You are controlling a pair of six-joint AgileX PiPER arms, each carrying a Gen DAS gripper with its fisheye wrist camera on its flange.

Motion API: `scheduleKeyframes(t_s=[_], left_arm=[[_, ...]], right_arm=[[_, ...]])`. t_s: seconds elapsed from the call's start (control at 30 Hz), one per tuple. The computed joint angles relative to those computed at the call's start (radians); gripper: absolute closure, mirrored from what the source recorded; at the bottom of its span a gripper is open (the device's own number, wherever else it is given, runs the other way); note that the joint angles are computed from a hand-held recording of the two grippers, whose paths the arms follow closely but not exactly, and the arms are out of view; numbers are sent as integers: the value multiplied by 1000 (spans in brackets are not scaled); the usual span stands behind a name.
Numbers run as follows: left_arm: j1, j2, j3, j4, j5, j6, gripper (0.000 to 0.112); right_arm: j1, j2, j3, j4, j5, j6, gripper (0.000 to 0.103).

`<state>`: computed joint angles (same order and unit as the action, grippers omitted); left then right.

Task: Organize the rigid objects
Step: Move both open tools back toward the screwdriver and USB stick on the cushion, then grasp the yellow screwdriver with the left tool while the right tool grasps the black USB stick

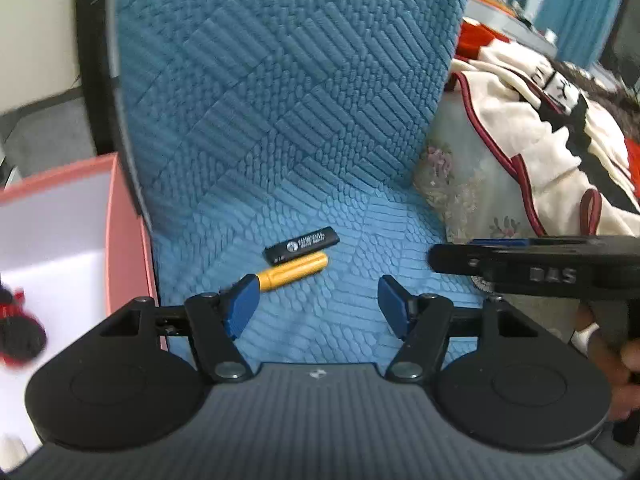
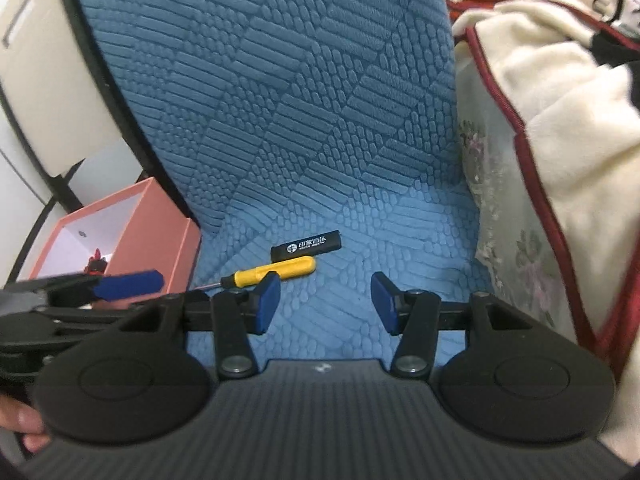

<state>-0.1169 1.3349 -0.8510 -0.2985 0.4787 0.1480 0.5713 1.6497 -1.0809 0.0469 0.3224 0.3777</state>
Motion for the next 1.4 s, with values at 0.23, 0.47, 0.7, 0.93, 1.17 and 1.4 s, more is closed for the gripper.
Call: scheduleKeyframes(t_s=[0.23, 0.47, 0.7, 0.93, 1.17, 1.4], left_arm=[[99, 190, -184, -218, 146, 283, 42], [120, 308, -285, -202, 179, 303, 42], [115, 412, -335, -79, 200, 188, 43], [91, 464, -338, 15, 173, 107, 43], [68, 496, -344, 44, 134, 48, 50], [59, 524, -338, 84, 102, -19, 58]], right_arm=[[-43, 144, -170, 193, 75, -217, 48], [-95, 291, -341, 284, 177, -286, 41], [-65, 458, -557, 229, 289, -268, 28], [-33, 658, -871, 151, 470, -196, 18], [-7, 805, -1118, 101, 617, -197, 18], [25, 964, -1396, 32, 772, -176, 18]])
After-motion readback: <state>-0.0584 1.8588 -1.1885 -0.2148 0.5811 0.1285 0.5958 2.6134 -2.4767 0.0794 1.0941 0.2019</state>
